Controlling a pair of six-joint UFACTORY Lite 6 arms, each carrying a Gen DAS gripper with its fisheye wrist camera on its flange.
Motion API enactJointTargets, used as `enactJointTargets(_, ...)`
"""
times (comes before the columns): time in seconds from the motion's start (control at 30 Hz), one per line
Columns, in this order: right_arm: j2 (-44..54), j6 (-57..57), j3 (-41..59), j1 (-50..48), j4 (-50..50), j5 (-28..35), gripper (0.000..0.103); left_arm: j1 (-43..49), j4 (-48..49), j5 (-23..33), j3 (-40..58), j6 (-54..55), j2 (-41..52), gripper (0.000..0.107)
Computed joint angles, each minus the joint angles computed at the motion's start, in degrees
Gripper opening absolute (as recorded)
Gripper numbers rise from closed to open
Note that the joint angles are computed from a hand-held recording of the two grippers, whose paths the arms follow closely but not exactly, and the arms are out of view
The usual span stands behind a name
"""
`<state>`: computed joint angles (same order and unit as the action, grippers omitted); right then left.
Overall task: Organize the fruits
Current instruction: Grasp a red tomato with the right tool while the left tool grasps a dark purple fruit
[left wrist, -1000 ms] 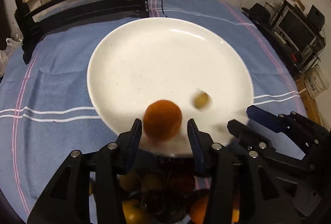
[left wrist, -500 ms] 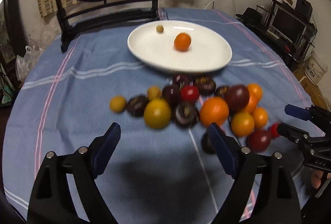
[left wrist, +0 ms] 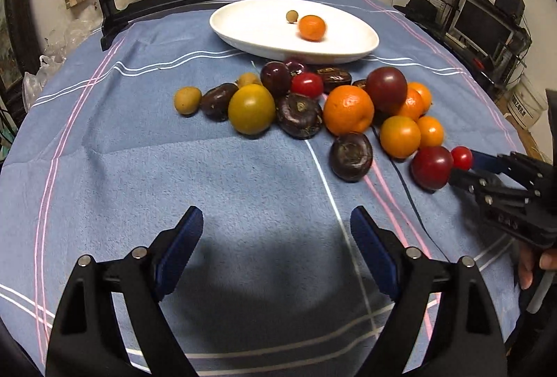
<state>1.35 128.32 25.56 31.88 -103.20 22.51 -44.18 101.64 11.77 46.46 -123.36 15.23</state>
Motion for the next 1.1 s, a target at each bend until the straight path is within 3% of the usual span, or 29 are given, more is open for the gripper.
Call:
enactJointTargets(0.03, -0.32, 0.3, -0.04, -0.24, 0.2, 0.08, 0.031, -0.51, -0.72, 0.47, 0.1, 0.36, 0.14, 0.084)
enactJointTargets(0.37, -8.9, 27.09, -8.26, -5.96, -27.36, -6.16, 0.03, -4.37, -22.05, 3.18, 12.4, 21.82, 9.38, 0.084)
enactJointTargets(0.43, -9.35, 29.71, -8.62, -6.43, -30.41, -6.46, 0.03, -5.08, -27.57, 4.0, 16.67, 28.66, 12.92, 0.078)
enactJointTargets(0.5, -9.7, 32.61, -8.87, -6.62, -33.86, -6.76, 0.03, -4.55, -35.65, 2.75, 20.68, 38.04, 16.18, 0.059)
enactJointTargets(0.53, -9.88, 33.98, -9.0, -6.65, -35.42, -6.85, 0.03, -4.24, -37.42, 1.96, 22.42, 39.85, 17.88, 0.058)
enactJointTargets(0.63, -10.08, 37.05, -9.27, -7.02, -38.79, -6.95, 0.03, -4.15, -35.32, 2.4, 25.04, 38.51, 19.65, 0.038)
enactJointTargets(0.67, -10.12, 37.57, -9.31, -7.19, -39.44, -7.03, 0.03, -4.23, -35.55, 2.28, 25.13, 39.33, 19.61, 0.031)
enactJointTargets(0.83, -13.15, 36.02, -9.81, -7.14, -38.03, -7.97, 0.03, -3.02, -48.38, -0.9, 20.81, 53.8, 13.9, 0.03)
enactJointTargets(0.93, -19.85, 33.3, -9.16, -8.02, -36.92, -11.11, 0.03, -0.86, -49.44, -2.89, 17.68, 57.37, 6.39, 0.03)
enactJointTargets(1.03, -21.65, 23.45, -4.52, -7.63, -28.74, -10.64, 0.03, 2.08, -55.89, -3.13, 20.84, 64.45, 4.28, 0.03)
enactJointTargets(1.1, -17.07, 19.83, 2.1, -7.24, -26.06, -8.24, 0.03, 3.68, -52.13, -0.8, 26.7, 59.71, 6.68, 0.03)
